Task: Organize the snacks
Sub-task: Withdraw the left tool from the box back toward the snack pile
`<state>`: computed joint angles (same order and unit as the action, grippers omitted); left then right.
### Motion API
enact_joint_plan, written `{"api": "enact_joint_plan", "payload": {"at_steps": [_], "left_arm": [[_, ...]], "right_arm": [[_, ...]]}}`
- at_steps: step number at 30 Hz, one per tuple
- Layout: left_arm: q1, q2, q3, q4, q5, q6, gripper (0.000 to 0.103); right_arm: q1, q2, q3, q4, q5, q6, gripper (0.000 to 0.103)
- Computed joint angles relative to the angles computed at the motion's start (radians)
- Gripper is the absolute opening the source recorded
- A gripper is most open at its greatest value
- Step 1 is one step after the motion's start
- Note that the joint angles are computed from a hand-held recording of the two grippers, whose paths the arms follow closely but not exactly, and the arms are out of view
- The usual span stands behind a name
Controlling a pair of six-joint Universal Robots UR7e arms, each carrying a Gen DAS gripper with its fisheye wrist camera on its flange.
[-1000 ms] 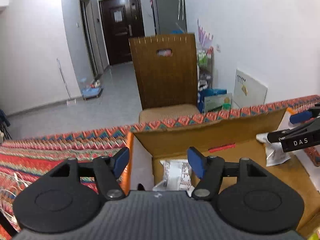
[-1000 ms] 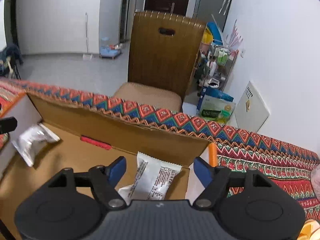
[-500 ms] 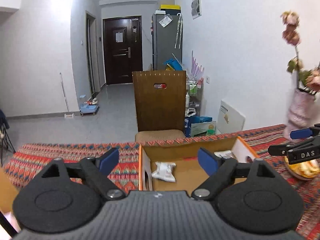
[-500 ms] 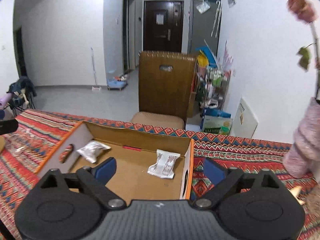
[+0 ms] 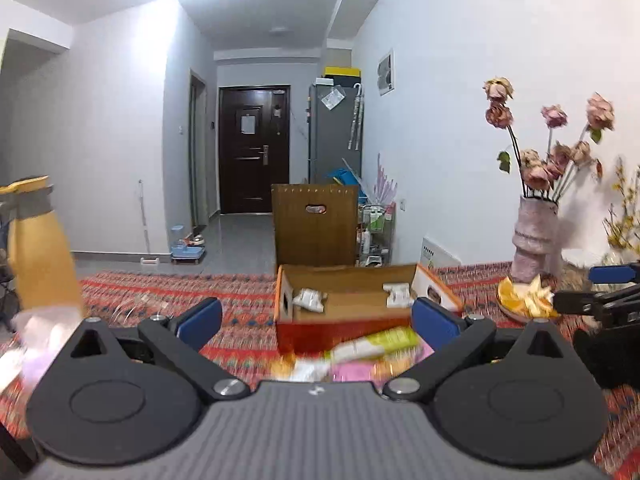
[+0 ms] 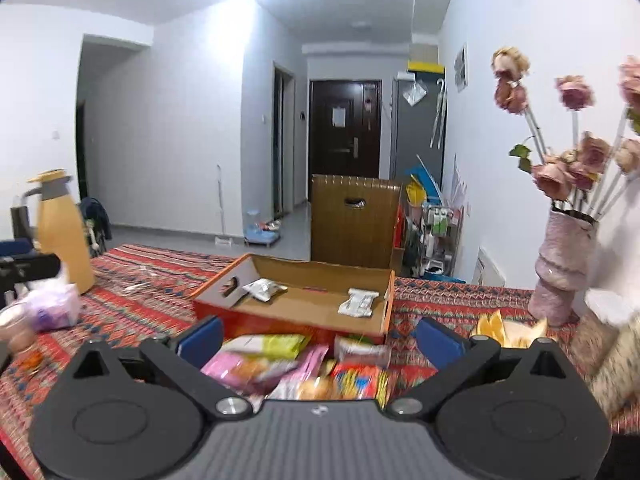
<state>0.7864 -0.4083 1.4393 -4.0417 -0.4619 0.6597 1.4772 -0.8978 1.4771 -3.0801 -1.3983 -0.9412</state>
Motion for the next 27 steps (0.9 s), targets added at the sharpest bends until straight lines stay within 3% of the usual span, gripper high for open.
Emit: {"api": "enact_joint_plan", "payload": {"at_steps": [4,8,15,17,19,27], "left_arm": [[-0.07,0.029,0.131,-0.188,0.084,0.019,0.103],[-0.119,0.045,0.251,-0.242,0.15,-0.084,0.103],[-0.151,0.08,0.415,-0.07,0.23,-0.4,0.103],[-0.146,0.059,0.475,0.079,0.222,-0.583,0.103],[-0.141,0.047,0.507,0.163,0.216,-0.683,0.103],[-0.116,0.039,0.499,0.223,0.183,-0.716,0.103]], "right_arm": [[-0.078,-0.14,0.23,-0.065,0.109,-0.033,0.103],[-0.155,-0.238,0.419,-0.144,0.18,-0.085,0.103],[-0.282,-0.298,0.651,-0.312,0.22,-0.247,0.103],[-0.3,-0.296,0.675,-0.312,0.2,-0.262,0.103],[-0.314,-0.296,0.68,-0.272,0.184,-0.269,0.103],[-0.303,-0.254,0.656,-0.268,0.133,-0.234,0.103]]}}
